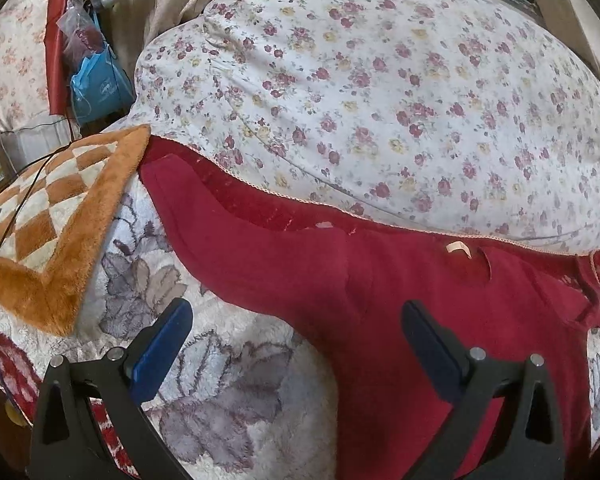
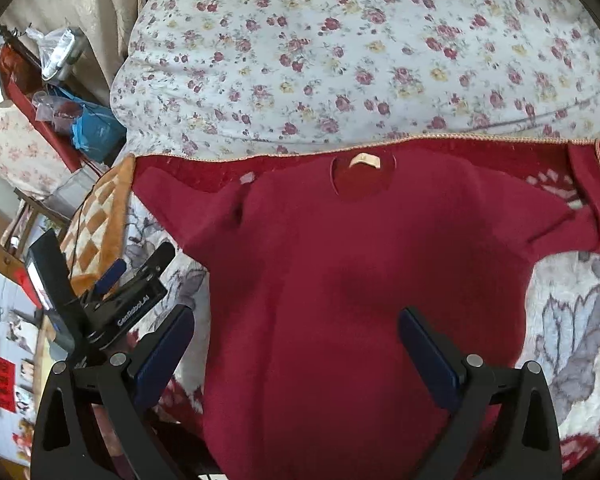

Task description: Fold small clothes

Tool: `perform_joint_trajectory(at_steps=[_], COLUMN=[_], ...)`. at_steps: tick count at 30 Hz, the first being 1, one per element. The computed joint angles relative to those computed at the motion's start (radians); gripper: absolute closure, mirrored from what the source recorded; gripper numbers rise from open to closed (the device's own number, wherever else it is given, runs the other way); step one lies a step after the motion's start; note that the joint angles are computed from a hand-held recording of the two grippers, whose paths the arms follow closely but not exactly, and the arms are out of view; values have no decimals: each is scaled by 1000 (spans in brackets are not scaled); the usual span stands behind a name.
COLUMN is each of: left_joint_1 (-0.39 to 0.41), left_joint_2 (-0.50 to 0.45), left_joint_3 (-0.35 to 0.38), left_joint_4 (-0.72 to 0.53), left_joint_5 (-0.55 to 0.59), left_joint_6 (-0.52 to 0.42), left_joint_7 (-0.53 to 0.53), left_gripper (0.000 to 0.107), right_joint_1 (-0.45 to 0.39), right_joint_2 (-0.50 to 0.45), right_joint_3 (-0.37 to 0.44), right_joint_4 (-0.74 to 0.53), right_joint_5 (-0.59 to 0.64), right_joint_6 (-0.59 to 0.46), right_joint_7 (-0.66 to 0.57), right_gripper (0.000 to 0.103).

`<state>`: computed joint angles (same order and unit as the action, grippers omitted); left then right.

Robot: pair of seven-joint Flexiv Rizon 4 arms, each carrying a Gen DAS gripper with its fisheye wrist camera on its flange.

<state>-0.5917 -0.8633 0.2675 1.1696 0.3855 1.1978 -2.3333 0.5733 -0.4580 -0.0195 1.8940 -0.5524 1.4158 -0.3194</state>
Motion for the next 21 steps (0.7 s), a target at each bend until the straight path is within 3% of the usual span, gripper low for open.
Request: perform_joint_trajectory(at_steps=[3,10,13,16,18,21], left_joint_1=[-8,4,14,31,34,24], left_joint_2=[-5,-28,-39,-48,-52,-52], left_joint_3=[9,-16,-34,-63,-70,-63], left_joint_4=[-11,-45,-64,-74,-81,-78], left_joint_5=[9,-1,-11,-35,-52,-62], left_joint_6=[-15,-41,-47,-36,-33,-11], left_joint_7=[-2,22,48,81,95,97], left_gripper=[4,4,4,4,4,4], right_joint_1=[72,27,-48,-159,-170,-142], right_joint_2=[1,-40,-26,27,92,188], right_joint_3=[-106,-81,35,194,222,199], right_joint_4=[-11,-70,-106,-106,-91,-41], right_joint_5=[-123,-267,-164,83,168,174], right_joint_6=[-73,-230,-311,-252,-262,-269], right_joint_7=[67,83,-86,-280,-328,-304], right_gripper=[0,0,1,1,0,0])
